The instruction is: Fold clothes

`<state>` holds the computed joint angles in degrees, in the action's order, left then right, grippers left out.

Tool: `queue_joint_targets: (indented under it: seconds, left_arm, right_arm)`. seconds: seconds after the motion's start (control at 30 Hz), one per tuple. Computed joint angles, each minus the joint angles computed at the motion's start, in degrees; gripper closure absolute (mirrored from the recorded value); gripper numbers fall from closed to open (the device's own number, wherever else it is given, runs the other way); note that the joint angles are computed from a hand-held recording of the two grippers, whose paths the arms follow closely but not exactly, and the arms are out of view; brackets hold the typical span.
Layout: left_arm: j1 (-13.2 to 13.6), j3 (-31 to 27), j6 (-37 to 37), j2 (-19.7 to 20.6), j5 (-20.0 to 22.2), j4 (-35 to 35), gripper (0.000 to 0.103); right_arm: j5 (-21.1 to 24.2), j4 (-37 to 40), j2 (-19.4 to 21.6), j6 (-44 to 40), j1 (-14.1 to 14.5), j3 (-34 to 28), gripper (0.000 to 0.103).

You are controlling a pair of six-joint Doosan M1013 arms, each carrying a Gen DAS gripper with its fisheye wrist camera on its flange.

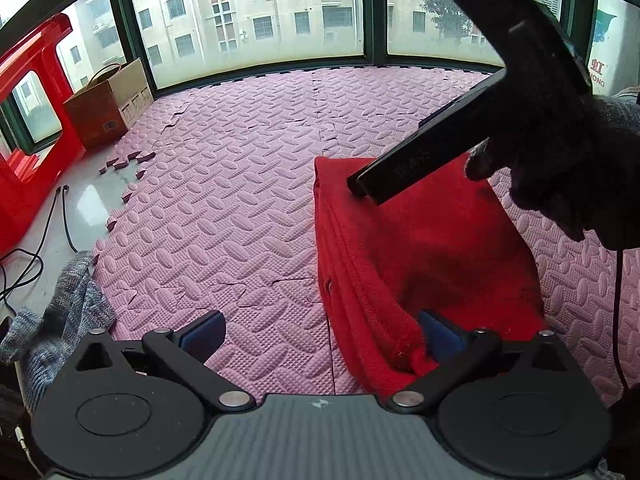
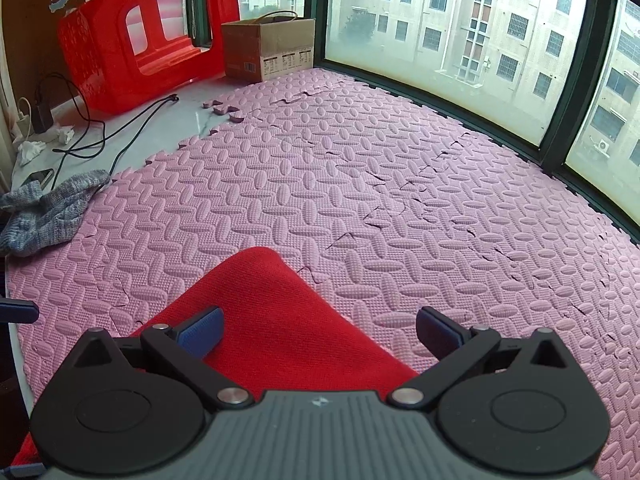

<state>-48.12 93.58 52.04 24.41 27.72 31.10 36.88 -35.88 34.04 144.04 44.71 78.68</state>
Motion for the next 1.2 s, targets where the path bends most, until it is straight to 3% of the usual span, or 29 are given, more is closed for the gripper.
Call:
queue_joint_targets:
  seconds: [0.17,0.33,0.47,0.73,0.9,1.03,1.2]
  left_arm:
    - [0.67,0.25,2.03,-0.11,-1.16,-3.42,0.000]
    - [1.28,0.84,4.00,-0.39,-2.76,-6.74,0.000]
    - [2.14,1.27,8.49,-1.15,-3.61,-12.26,0.000]
    - [3.38,5.21,28.34,-4.92,-6.39,-29.00,0.000]
    - [3.27,6.88,39.71,-6.05,-5.27,-37.66,0.000]
    - [3.04,7.21,37.25,-6.51,-8.04,-36.02,0.000]
    - [3.06,5.30,26.00,-5.26,-10.97,-29.02,0.000]
  right_arm:
    - [-4.86,-1.56,-3.30,3.70,-0.27,5.60,0.000]
    - [-3.69,0.51,-3.43,3.59,-0.18,7.86,0.000]
    - [-5.52,-2.44,-4.58,8.64,-0.13,9.60,0.000]
    - [-9.85,-9.60,-7.88,14.03,1.22,12.65,0.000]
    - [-11.09,-10.92,-9.41,12.98,3.34,15.25,0.000]
    - [-9.12,-12.95,-9.27,14.02,5.25,16.22,0.000]
    - [-8.09,-19.92,-9.65,23.38,6.13,16.95,0.000]
